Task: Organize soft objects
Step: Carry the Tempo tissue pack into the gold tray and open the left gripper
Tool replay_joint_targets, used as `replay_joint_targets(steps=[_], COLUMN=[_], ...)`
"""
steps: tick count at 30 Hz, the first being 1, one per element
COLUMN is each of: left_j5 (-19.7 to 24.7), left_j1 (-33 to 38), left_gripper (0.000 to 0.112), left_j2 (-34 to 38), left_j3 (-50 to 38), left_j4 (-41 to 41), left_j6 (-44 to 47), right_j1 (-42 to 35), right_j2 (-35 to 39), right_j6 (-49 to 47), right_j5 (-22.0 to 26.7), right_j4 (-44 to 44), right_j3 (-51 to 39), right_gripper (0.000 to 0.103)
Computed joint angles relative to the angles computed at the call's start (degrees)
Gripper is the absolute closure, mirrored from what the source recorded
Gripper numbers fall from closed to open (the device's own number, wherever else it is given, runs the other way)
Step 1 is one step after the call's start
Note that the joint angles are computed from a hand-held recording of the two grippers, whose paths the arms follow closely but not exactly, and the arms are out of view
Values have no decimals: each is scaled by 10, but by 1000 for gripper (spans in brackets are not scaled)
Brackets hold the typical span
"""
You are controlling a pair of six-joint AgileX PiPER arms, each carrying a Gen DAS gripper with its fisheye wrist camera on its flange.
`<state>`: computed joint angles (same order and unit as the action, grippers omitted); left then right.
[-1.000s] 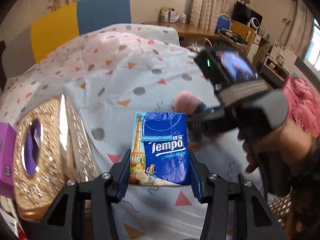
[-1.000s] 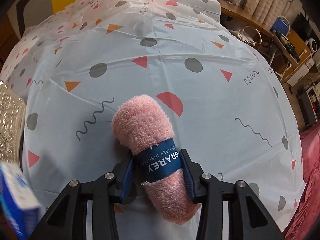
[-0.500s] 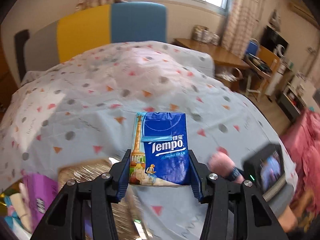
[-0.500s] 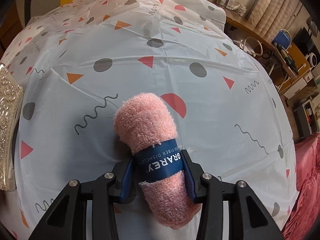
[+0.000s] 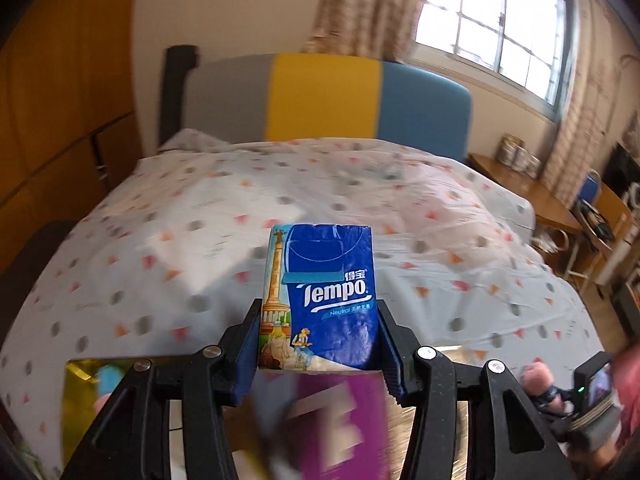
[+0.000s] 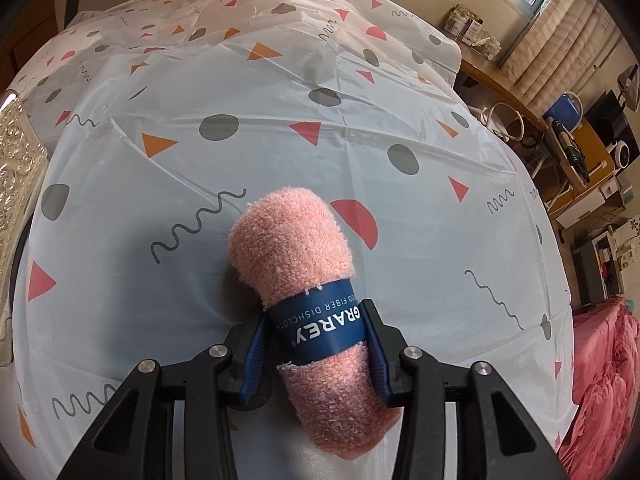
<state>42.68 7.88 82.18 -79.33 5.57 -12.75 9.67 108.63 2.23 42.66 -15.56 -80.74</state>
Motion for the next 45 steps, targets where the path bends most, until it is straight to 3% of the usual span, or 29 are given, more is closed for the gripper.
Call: replay_joint_targets(steps=[7,13,16,19,22,26,29,32,37,45], left_j5=[-17,38,69,93,89,50,61,21,-9,23], left_j1=[223,493,613,677,681,627,612,584,577,596], left_gripper=[60,60,60,60,60,60,59,55,51,45], left_j2=[-114,-167,-176,-188,-193,-189,-163,-178,-218,-297], left_j3=[162,257,292,329,362,394,397,418,438,429], left_j4=[-171,-341,-384,-400,-402,-380,-386,-364,-346,-375], left_j6=[206,457,558,621,645,615,603,582,568,597], right_j1=[8,31,36,38,41,47,48,45,42,38], right_j2=[-5,-16,-18,-18,-18,-19,-19,-18,-15,-13], right_j6=[14,48,60,65,75,90,93,86,79,71], right_j5=[-4,-33,-38,-38,-37,-36,-36,-35,-33,-29], right_j4=[-17,-88,-107,-111,-121,-137,-139,-128,-119,-109], right_j3=[8,39,45,47,47,51,52,49,44,39], right_gripper=[59,60,60,61,61,61,61,61,61,63])
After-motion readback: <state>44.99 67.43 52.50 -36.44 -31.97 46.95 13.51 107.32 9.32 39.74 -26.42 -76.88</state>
